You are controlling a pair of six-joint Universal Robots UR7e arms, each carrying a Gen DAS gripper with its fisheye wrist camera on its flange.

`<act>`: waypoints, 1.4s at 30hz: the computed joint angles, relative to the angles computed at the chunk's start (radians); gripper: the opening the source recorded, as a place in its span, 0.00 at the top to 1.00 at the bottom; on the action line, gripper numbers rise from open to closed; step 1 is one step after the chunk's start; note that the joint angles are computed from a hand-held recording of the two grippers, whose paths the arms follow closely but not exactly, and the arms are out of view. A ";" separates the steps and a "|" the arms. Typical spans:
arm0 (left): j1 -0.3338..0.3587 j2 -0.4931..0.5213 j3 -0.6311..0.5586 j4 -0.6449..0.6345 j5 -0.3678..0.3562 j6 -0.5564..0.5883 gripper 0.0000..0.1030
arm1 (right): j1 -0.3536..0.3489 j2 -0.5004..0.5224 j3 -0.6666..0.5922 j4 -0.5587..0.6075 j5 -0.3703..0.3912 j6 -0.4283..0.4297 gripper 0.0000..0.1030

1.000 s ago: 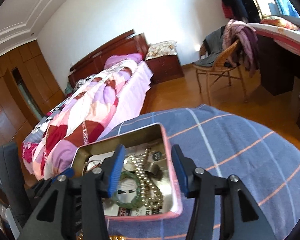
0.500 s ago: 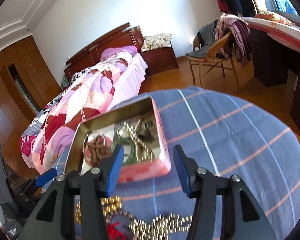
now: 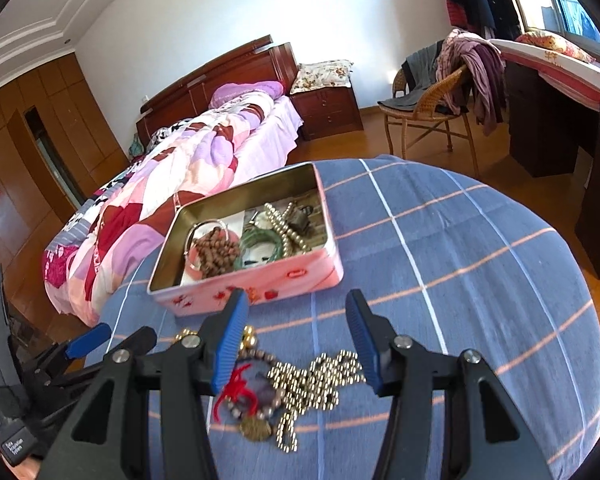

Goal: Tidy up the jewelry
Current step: 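Withdraw both grippers from the tin toward the gold bead strand, then close the left gripper on the gold bead strand while the right approaches the red-tasselled bracelet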

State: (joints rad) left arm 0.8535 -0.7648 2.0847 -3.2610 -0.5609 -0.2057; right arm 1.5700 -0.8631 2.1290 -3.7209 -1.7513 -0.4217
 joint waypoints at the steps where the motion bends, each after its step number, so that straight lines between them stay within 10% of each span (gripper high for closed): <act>1: -0.004 -0.003 0.009 -0.003 0.004 -0.002 0.27 | 0.001 -0.002 0.008 -0.005 -0.001 -0.006 0.47; 19: -0.037 -0.045 0.170 0.047 -0.036 -0.144 0.27 | -0.040 -0.017 0.144 -0.072 -0.018 -0.060 0.46; 42: -0.006 0.011 0.056 -0.015 -0.060 0.053 0.27 | -0.067 -0.048 0.175 -0.044 0.005 -0.071 0.46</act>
